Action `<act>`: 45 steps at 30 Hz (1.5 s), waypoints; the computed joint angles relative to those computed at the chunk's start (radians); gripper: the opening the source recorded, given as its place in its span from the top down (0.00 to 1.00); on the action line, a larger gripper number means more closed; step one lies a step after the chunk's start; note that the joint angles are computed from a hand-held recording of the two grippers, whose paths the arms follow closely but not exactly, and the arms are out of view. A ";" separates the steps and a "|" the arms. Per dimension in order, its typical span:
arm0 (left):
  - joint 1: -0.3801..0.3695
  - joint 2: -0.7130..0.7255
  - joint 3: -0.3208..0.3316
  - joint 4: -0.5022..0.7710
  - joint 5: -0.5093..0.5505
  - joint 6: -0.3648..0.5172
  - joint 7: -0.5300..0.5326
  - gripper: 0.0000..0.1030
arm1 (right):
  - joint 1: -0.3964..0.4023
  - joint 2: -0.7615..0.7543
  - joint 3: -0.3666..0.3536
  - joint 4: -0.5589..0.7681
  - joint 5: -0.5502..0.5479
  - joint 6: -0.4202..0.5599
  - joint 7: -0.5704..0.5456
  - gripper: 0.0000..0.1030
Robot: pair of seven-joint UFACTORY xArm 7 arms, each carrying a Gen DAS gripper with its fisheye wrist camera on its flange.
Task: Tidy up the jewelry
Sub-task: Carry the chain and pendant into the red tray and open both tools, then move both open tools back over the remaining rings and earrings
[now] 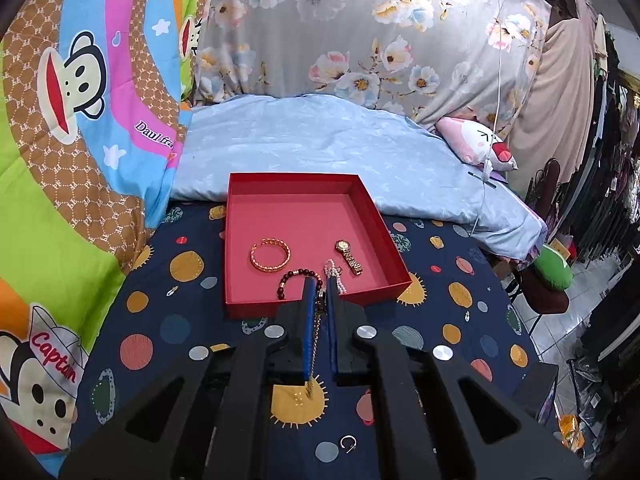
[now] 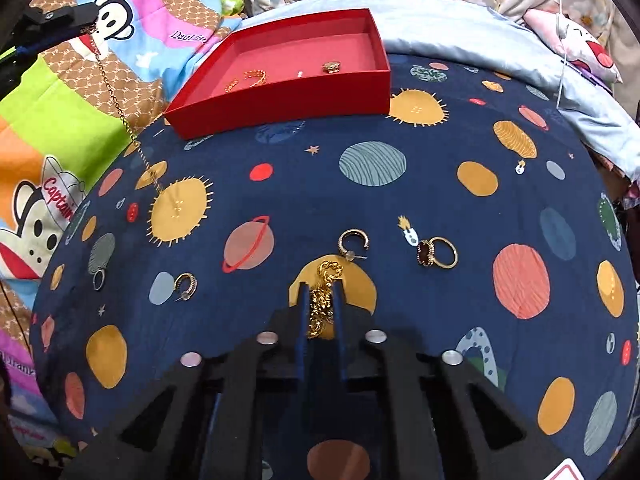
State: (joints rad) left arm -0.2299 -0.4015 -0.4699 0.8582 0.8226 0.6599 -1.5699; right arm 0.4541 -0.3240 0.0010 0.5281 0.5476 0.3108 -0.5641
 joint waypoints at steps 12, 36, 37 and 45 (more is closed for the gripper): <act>0.009 -0.004 0.002 0.002 0.006 -0.003 0.004 0.95 | 0.031 -0.010 -0.059 0.135 0.143 0.041 -0.099 0.92; 0.028 0.476 0.281 0.430 0.278 -0.073 0.089 0.95 | -0.100 0.837 0.117 1.221 -0.058 0.237 0.099 0.91; 0.021 0.496 0.297 0.440 0.282 -0.081 0.085 0.95 | -0.094 0.874 0.113 1.261 -0.093 0.242 0.128 0.91; -0.057 0.581 0.432 0.477 0.366 -0.077 -0.071 0.41 | -0.122 0.948 0.175 1.319 -0.225 0.175 0.218 0.61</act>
State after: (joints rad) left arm -0.2874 0.1791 -0.0381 1.3353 1.1887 0.5833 -1.6411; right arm 0.3318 0.6236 0.1757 1.8475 0.3230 0.4855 -0.3462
